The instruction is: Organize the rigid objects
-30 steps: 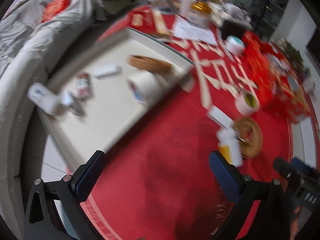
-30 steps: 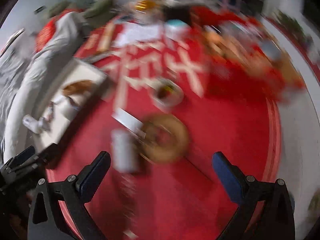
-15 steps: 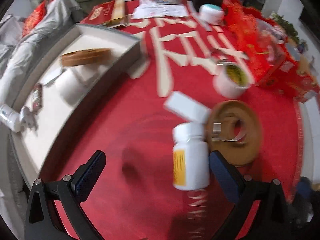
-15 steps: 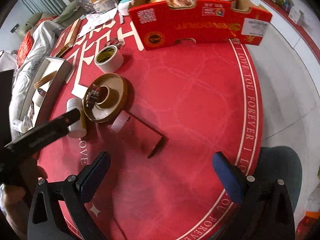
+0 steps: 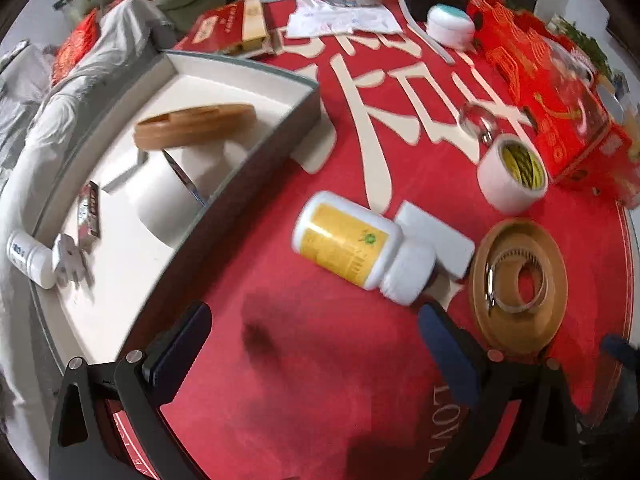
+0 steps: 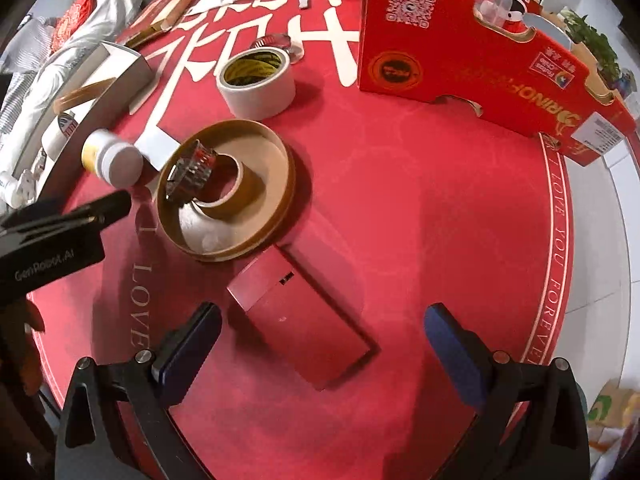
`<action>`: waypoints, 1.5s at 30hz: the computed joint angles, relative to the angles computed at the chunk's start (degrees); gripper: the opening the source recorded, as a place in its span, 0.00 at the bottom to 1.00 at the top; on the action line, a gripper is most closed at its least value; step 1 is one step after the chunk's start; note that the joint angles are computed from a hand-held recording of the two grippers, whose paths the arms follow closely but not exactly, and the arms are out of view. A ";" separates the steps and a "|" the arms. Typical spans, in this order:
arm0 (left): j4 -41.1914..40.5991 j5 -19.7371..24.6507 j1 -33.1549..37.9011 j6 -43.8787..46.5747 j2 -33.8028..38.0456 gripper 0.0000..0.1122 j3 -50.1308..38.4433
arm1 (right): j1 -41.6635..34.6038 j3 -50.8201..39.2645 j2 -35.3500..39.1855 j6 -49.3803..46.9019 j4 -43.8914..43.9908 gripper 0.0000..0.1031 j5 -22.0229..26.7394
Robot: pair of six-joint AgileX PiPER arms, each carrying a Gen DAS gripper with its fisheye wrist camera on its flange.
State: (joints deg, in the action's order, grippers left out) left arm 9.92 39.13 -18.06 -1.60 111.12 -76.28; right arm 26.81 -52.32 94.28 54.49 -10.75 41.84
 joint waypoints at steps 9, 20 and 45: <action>-3.05 -4.06 0.02 7.85 3.31 0.92 -2.65 | -7.40 6.81 -6.60 3.90 17.60 0.99 -3.71; -19.59 5.42 4.47 23.04 10.02 0.92 -12.77 | -1.96 -2.01 0.97 4.88 6.49 0.99 4.29; -27.90 3.03 10.99 31.52 -11.43 0.65 12.60 | 9.40 -2.49 0.96 4.75 4.18 0.37 0.30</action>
State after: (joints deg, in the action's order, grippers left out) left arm -17.98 42.17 -7.07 29.91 99.69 -63.68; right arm 36.21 -54.81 95.24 59.24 -6.57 42.14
